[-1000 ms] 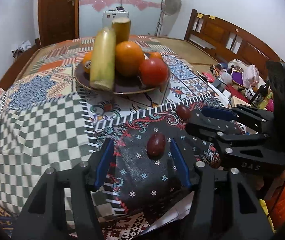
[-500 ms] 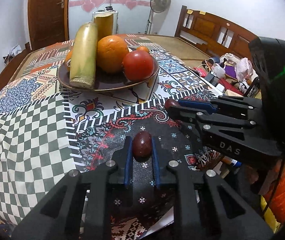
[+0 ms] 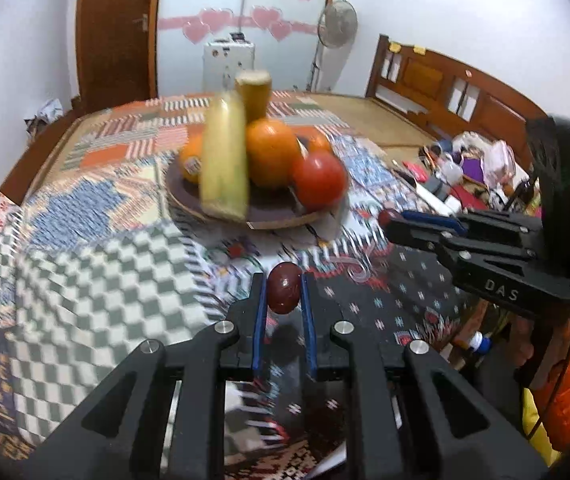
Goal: Organize fruits
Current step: 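Grasp a dark red date with the left tool while the right tool grasps another date, then carry both dates onto the plate and open both tools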
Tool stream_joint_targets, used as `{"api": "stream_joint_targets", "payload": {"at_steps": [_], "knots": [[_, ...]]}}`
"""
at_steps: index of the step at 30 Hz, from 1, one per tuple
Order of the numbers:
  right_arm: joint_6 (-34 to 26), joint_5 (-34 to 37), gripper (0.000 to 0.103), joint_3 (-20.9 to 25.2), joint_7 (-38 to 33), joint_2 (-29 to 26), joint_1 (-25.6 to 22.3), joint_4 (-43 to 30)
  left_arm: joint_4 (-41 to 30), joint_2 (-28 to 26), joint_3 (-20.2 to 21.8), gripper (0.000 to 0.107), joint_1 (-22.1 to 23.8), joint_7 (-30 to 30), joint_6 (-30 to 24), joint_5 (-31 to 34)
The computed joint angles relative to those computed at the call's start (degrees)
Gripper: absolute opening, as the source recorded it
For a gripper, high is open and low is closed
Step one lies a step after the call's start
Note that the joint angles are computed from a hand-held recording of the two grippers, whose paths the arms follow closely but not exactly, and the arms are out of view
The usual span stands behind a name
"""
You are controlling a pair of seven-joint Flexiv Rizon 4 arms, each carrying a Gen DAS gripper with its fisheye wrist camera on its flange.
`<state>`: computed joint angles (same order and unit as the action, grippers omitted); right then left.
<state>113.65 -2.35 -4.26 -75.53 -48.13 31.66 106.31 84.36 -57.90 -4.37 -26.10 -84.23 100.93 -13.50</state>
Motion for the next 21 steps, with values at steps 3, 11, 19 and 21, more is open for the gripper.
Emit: {"api": "stream_joint_targets", "payload": {"at_steps": [3,11,19,21], "knots": [[0.5,0.0,0.016,-0.1,-0.1,-0.1,0.0,-1.0,0.2,0.7,1.0,0.016,0.1,-0.4,1.5,-0.3],[1.3,-1.0,0.016,0.5,-0.4,-1.1,-1.4,-5.0,-2.3,0.3,2.7,0.016,0.5,-0.2,3.3,-1.6],[-0.8,-2.9,0.016,0.3,-0.1,-3.5,-2.6,-10.4,-8.3,-2.5,4.3,0.016,0.4,1.1,0.9,-3.2],[-1.2,-3.1,0.016,0.3,0.3,-4.3,-2.9,-11.6,-10.1,-3.6,5.1,0.016,0.1,1.1,-0.3,-3.6]]}}
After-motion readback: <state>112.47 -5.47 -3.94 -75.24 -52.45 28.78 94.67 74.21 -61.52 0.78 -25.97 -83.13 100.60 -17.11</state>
